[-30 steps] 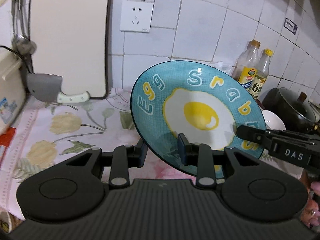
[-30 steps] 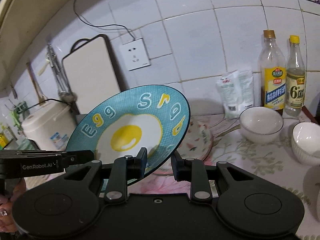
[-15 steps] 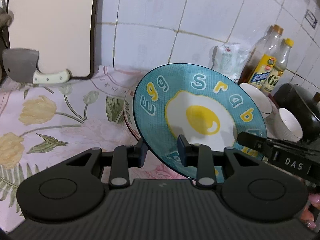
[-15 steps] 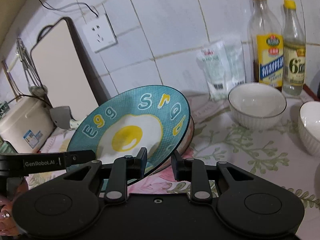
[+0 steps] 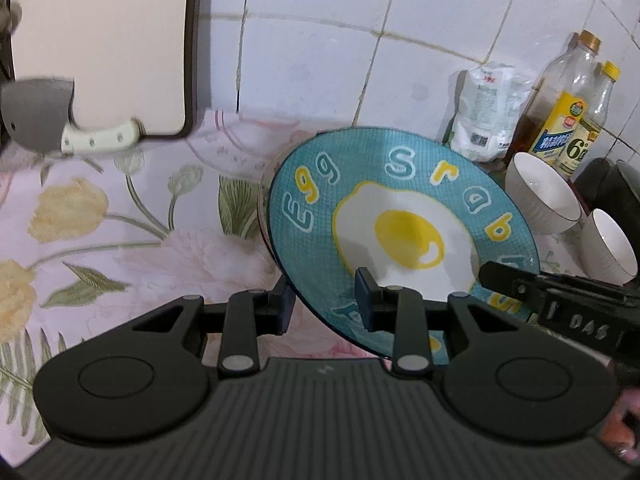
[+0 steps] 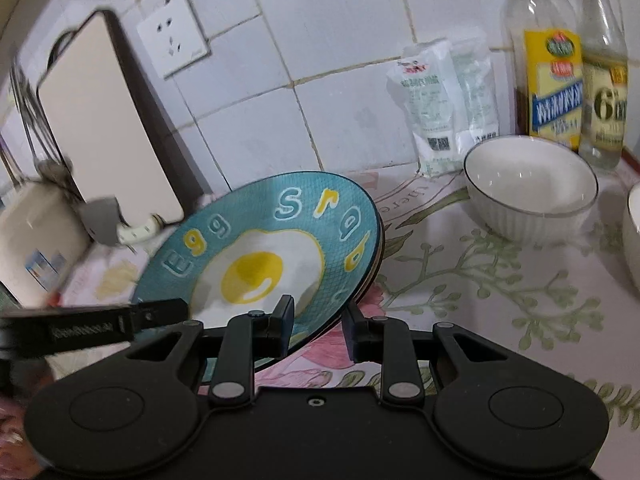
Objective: Organize plates and bowls
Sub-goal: 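Lift the blue Egg plate and carry it toward the plate stack, then lower the blue Egg plate onto the plate stack, open both grippers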
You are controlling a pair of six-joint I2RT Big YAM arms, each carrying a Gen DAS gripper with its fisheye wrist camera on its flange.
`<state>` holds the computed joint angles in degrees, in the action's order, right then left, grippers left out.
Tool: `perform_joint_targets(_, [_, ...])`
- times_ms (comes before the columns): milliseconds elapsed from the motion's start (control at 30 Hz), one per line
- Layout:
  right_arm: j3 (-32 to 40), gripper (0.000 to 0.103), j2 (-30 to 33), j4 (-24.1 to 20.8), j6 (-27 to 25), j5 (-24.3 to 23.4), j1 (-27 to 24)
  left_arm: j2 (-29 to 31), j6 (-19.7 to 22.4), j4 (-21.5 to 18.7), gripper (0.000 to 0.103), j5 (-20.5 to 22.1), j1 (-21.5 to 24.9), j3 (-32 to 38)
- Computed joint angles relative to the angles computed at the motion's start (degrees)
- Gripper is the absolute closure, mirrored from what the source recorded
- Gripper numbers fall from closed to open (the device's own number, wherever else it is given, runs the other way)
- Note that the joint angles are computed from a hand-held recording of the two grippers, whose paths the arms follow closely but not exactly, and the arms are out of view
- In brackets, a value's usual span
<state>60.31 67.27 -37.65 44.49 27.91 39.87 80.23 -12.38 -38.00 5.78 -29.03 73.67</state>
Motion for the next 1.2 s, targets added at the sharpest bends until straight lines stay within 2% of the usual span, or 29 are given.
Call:
perform_joint_targets(67, [0.7,0.07,0.9,-0.5,0.1,-0.2,-0.3,0.5,-0.6,0.3,0.073,0.3,0.4,0.3])
perform_joint_targets(133, [1.5,0.07,1.1,-1.5,0.6,-1.4,-1.2,1.2,-1.2,-1.1,0.073,0.2,0.3,1.4])
perform_joint_targets(267, [2.9,0.069,2.6,-3.4,-0.6,0.5,-1.1,2.1,-0.4,-2.5,0.073,-2.6,-0.7,2.8])
perform_joint_targets(400, [2.9,0.069,3.0,-3.1,-1.2,1.2,-1.5,3.0,-0.8,-4.4,0.073,-3.0,-0.8,4.3])
perform_joint_targets(500, [2.9,0.067,3.3,-2.7,-3.3,2.2,-1.3,3.6,-0.4,-5.4,0.066,-3.4,-1.1,5.1])
perform_joint_targets(600, [1.9,0.064,3.0,-0.8,-4.9,2.6,-1.3,3.9,-0.2,-5.3,0.058,-5.4,-1.9,5.3])
perform_joint_targets(633, [1.7,0.063,3.0,-0.4,-5.6,2.8,-1.3,4.0,-0.1,-5.2,0.053,-6.4,-2.2,5.3])
perform_joint_targets(733, [1.3,0.058,3.6,0.9,-7.1,3.4,-1.6,3.8,0.1,-4.8,0.047,-8.7,-2.8,4.9])
perform_joint_targets(867, [0.0,0.056,3.9,4.2,-9.7,4.7,-2.0,2.4,-0.1,-2.7,0.042,-10.1,-3.0,2.9])
perform_joint_targets(1033, [-2.8,0.054,2.2,8.6,-10.9,3.5,-2.7,-1.3,-0.7,-0.7,0.04,-8.6,-2.9,-0.6])
perform_joint_targets(1133, [-3.7,0.054,-1.1,8.7,-10.0,2.1,-1.3,-4.7,0.6,-0.8,0.04,-7.8,-3.1,-2.5])
perform_joint_targets(1200, [-2.9,0.054,-3.1,6.0,-9.4,2.2,0.4,-7.3,1.2,-1.4,0.04,-7.3,-3.2,-3.5])
